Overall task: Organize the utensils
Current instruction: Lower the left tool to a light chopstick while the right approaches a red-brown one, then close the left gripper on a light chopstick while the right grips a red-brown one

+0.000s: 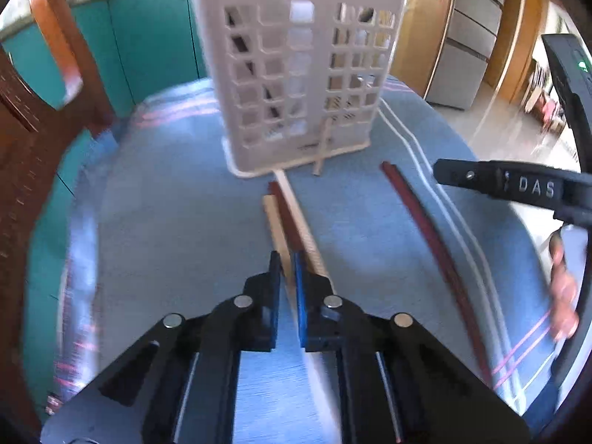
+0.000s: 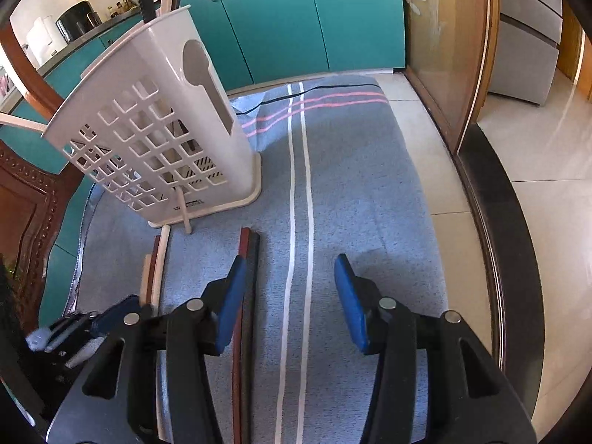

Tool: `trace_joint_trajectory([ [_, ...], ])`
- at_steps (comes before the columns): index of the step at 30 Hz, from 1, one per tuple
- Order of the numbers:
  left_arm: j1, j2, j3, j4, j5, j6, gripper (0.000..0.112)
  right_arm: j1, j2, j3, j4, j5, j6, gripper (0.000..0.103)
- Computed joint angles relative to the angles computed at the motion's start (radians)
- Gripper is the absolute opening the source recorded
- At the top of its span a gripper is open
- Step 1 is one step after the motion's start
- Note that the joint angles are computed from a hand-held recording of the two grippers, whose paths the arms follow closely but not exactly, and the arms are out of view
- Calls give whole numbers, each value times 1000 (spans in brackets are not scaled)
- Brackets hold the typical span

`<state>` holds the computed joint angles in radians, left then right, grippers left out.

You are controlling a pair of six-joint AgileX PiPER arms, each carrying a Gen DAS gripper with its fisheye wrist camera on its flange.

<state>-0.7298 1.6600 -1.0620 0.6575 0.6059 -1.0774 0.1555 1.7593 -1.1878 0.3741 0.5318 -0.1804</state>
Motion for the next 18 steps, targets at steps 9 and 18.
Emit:
trace_joint_trajectory([
  [9, 89, -71, 88, -67, -80, 18, 7, 4, -10, 14, 23, 2, -25, 50],
  [18, 129, -67, 82, -143, -80, 81, 20, 34, 6, 8, -15, 2, 2, 50],
])
